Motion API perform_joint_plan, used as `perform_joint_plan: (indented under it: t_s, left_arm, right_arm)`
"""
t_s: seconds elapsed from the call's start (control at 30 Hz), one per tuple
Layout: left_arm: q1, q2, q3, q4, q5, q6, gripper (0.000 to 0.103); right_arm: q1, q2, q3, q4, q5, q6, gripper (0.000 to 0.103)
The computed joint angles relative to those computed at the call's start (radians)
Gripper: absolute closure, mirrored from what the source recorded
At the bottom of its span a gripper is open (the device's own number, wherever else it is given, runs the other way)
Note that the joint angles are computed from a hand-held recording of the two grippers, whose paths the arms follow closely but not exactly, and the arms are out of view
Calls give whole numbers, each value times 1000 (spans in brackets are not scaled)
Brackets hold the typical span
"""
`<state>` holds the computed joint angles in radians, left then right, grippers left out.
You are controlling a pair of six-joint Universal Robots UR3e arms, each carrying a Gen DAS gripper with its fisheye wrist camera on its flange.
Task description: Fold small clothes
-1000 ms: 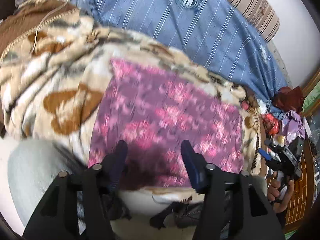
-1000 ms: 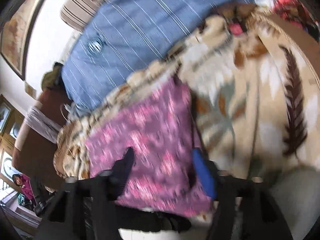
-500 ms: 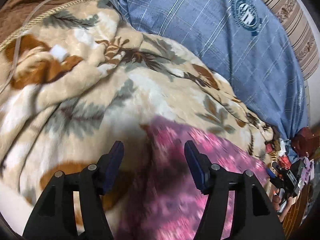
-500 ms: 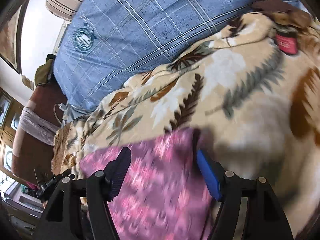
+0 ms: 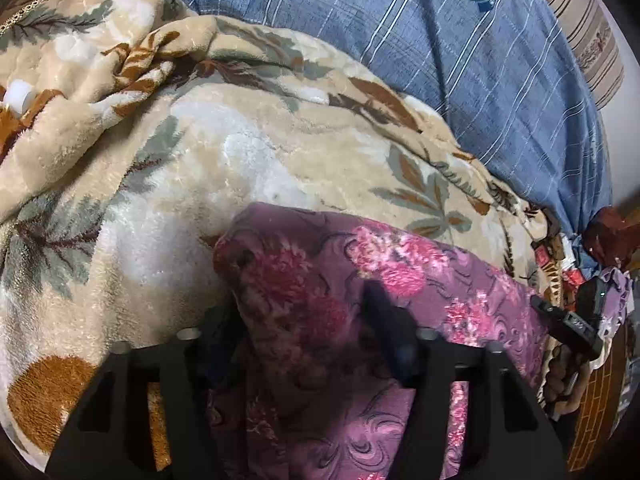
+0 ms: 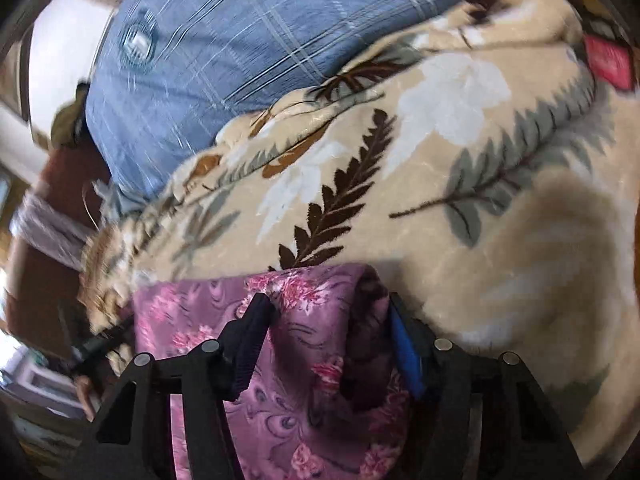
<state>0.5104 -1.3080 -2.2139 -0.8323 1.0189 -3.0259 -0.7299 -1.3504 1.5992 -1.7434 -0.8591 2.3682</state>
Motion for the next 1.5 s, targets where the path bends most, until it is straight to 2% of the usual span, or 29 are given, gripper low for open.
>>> perform_joint_plan:
  t_s: [0.03,0.07,0.1,0.17,0.2,0.23,0.33,0.37,0.4,0.5,0.57,0.6,0.67,0.77,0.83,0.93,1.03,1.13,1.2,1.27,1.3,1.33,1.37,1.4,1.47,1.5]
  left_arm:
    - [15,7,-2,-16,-22,10,62]
    - [25,19,-12,-18,-32,9,61]
    - [22,11,-4,-15,-24,1,57]
    - [12,-14,7,-7,-6,-13,50]
    - [10,-28,11,-3,-10,-18,49]
    - [10,-29,12,-1,-11,-18,48]
    - [10,-33,12,11,-14,-39,48]
    - [7,-32,11,18,-11,-44,64]
    - [-1,-24,10,24,-8,-32,96]
    - [-12,64,-15,23,-2,-11,96]
    - [68,175,-31,-80,-91,32,96]
    - [127,233,-24,-170,-157,67,96]
    - [169,274,15,-257,-213,96,96]
    - [121,192,122,-209,-226,46,96]
    - [47,61,228,-111,-205,-20,96]
    - [-52,-156,413,15,-169,-110,96]
    - [-137,-359,609,96,-124,-163,96]
    - [-207,-513,724,118,-37,-135,93]
    - [-247,-585,722,147,55,-105,88]
    - [-274,-644,771,53,145,-85,84]
    - [-284,-682,821,-13,187,-75,78]
    - [-280,-693,830,-20,191,-77,73]
    - [-271,-698,826,-6,186,-89,63]
    - [-258,-695,815,13,175,-107,54]
    - [-236,-680,791,44,163,-125,48]
    - [-225,-669,775,59,163,-129,47]
  right_arm:
    - [6,-12,13,-21,-12,2,51]
    - [13,-29,35,-57,-34,21,62]
    - [19,-35,31,-44,-53,19,80]
    - [10,-63,39,-8,-39,-17,81]
    - [11,-73,52,-28,-45,-11,80]
    - [11,-66,54,-36,-45,0,75]
    - [-19,-19,39,10,6,0,79]
    - [-28,-16,30,38,15,-3,80]
    - [-33,-22,27,57,19,-8,85]
    - [-46,-76,37,96,28,-34,88]
    - [-74,-123,28,159,56,-69,89]
    - [-90,-142,13,204,73,-87,90]
    - [-114,-175,-37,296,101,-138,90]
    - [-107,-186,-103,327,114,-156,90]
    - [-87,-153,-158,315,118,-123,90]
    - [-41,-68,-259,217,130,8,90]
    - [12,80,-450,116,141,190,90]
    - [74,234,-622,10,100,313,90]
    - [113,336,-713,-20,54,368,87]
    - [157,444,-772,-59,-23,417,80]
    - [177,478,-776,-90,-71,442,78]
    - [197,504,-759,-146,-129,473,77]
    - [200,501,-720,-198,-148,495,76]
    - [193,489,-673,-243,-135,516,73]
    - [160,425,-543,-342,-80,562,71]
    - [155,393,-506,-377,-90,576,67]
